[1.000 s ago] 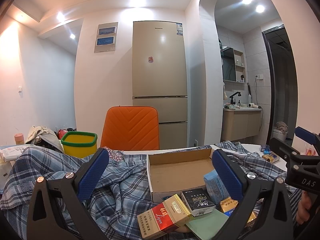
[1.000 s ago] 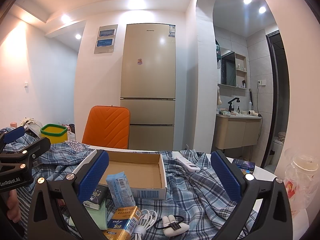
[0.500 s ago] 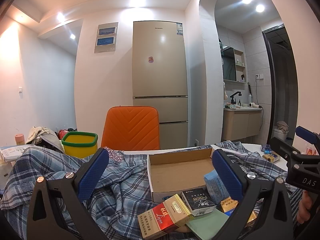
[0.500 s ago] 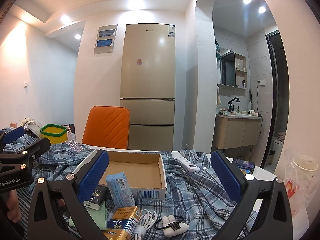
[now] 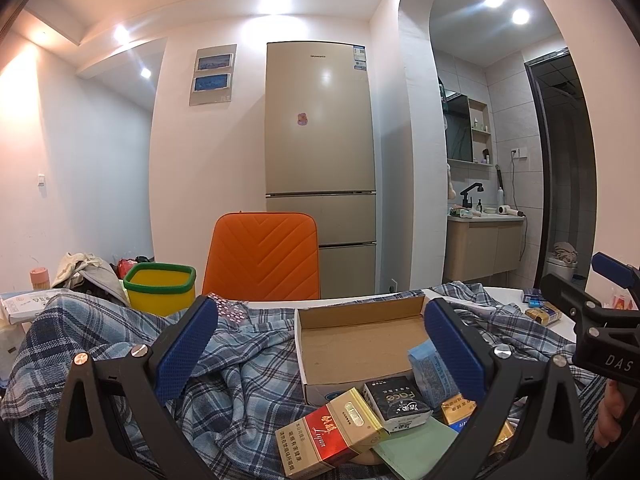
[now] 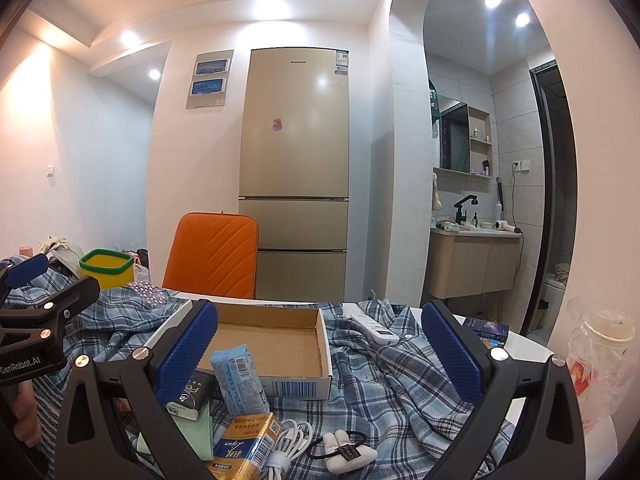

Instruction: Organize soft objects

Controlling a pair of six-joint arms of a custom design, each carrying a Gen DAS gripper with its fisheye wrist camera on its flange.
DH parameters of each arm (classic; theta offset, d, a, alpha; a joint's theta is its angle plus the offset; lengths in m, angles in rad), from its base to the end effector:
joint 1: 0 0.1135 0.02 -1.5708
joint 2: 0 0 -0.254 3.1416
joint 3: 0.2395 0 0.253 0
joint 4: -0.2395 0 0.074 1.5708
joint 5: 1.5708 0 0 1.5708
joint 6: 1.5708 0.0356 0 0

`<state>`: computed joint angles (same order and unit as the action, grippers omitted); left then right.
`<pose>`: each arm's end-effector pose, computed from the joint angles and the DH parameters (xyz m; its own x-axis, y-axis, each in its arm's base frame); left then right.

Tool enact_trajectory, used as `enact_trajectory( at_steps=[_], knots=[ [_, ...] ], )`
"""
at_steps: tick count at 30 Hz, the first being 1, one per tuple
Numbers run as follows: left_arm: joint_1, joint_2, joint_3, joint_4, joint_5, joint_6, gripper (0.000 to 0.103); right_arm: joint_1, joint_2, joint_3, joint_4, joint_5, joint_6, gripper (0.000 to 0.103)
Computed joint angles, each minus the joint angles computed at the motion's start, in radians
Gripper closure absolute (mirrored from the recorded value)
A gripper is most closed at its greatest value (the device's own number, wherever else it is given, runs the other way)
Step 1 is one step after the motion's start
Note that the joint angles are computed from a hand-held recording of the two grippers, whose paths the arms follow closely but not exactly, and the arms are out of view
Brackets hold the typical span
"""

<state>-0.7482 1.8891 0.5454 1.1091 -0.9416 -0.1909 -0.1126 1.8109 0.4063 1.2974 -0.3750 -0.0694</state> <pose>0.2436 -0.1868 0.1067 -0.1339 -0.0281 -0.9906 -0.2051 0.9787 0.0000 0.2864 -0.0193 0.1163 -0.0882 -0.0550 -0.9946 -0.2641 0.9640 -0.0298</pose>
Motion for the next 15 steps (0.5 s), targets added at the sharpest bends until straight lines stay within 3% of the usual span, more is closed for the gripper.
enact_trajectory(
  at_steps=[15],
  knots=[
    [0.013, -0.001, -0.016, 0.019, 0.01, 0.002, 0.0, -0.007, 0.007, 0.012, -0.019, -0.014, 0.019, 0.0]
  ],
)
